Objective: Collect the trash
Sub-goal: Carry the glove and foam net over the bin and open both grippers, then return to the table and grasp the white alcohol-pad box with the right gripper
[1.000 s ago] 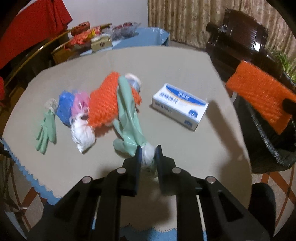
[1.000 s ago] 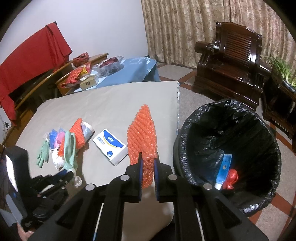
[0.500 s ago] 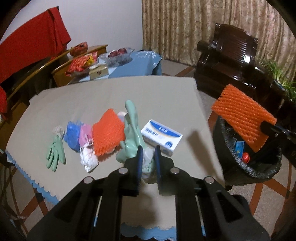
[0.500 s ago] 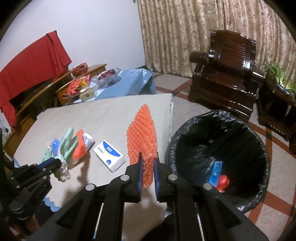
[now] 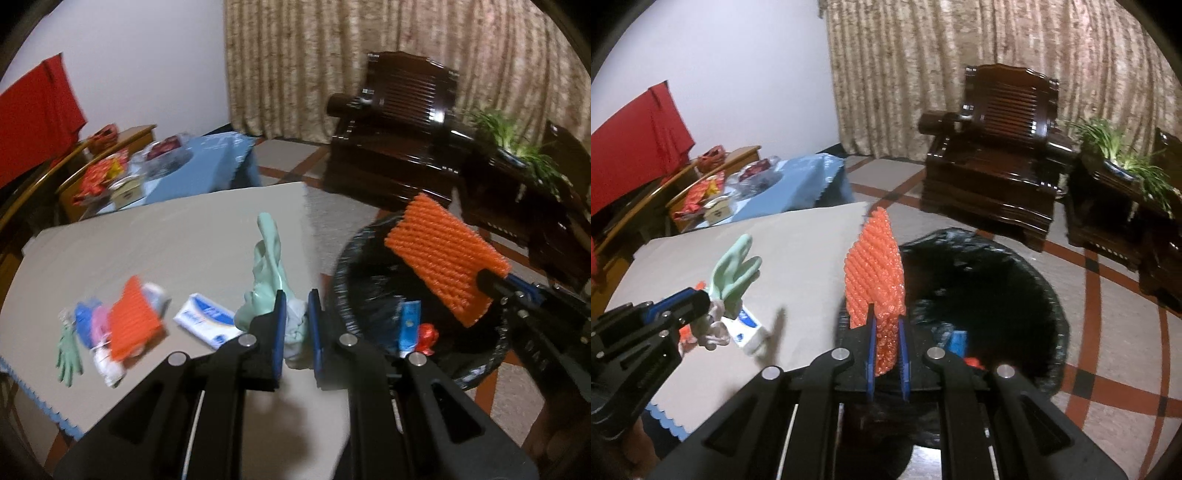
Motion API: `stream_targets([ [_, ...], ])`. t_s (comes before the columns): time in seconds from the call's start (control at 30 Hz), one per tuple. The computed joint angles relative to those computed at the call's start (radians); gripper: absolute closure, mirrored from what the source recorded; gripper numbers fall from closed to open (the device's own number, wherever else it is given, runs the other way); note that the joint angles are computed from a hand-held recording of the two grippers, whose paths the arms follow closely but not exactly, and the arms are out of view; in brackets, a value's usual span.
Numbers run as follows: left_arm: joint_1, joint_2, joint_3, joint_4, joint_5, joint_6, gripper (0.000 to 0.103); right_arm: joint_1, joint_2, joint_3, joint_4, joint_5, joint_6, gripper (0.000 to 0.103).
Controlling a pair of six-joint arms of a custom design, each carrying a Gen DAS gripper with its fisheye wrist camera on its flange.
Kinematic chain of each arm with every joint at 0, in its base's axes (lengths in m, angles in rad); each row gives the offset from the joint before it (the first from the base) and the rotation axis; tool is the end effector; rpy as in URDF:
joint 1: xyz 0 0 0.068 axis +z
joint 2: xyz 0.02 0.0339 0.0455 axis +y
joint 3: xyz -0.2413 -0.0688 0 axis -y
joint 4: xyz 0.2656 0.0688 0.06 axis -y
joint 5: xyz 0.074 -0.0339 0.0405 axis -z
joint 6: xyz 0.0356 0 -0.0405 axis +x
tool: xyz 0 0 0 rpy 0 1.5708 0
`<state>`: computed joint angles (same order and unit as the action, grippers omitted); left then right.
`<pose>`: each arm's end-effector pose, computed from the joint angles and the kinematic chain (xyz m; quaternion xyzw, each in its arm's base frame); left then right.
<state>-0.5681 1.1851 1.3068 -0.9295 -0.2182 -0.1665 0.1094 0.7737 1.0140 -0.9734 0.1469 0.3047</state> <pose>0.2239 -0.1338 0.3503 0.1443 0.9121 -0.0386 0.3817 0.1718 0.0136 0.3305 0.1185 0.9038 0.0178 0.4107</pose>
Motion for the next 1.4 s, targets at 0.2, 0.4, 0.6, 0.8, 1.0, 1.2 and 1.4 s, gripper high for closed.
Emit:
stream_targets([
  [0.2,-0.115,0.132,0.040,0.059,-0.028,-0.034,0.096,-0.184,-0.008,-0.059,0.031,-0.116,-0.089,0.093],
  [0.4,-0.168,0.251,0.056,0.132,-0.027,-0.039,0.103,-0.312,0.031,-0.120,0.087,-0.201,-0.149,0.093],
  [0.6,-0.162,0.394,0.098,0.192,0.027,-0.016,0.099,-0.398,0.115,-0.168,0.124,-0.256,-0.193,0.089],
  [0.8,-0.115,0.382,0.087,0.202,0.031,-0.017,0.077,-0.408,0.106,-0.215,0.137,-0.250,-0.191,0.059],
  [1.0,-0.082,0.360,0.083,0.176,0.022,0.013,0.052,-0.433,0.031,-0.224,0.098,-0.264,-0.177,0.059],
  [1.2,-0.029,0.259,0.020,0.160,0.031,0.018,0.028,-0.412,0.002,-0.189,0.051,-0.247,-0.171,0.059],
  [1.4,0.088,0.136,-0.083,0.120,0.069,0.050,0.019,-0.266,-0.036,-0.145,0.010,-0.186,-0.086,0.059],
])
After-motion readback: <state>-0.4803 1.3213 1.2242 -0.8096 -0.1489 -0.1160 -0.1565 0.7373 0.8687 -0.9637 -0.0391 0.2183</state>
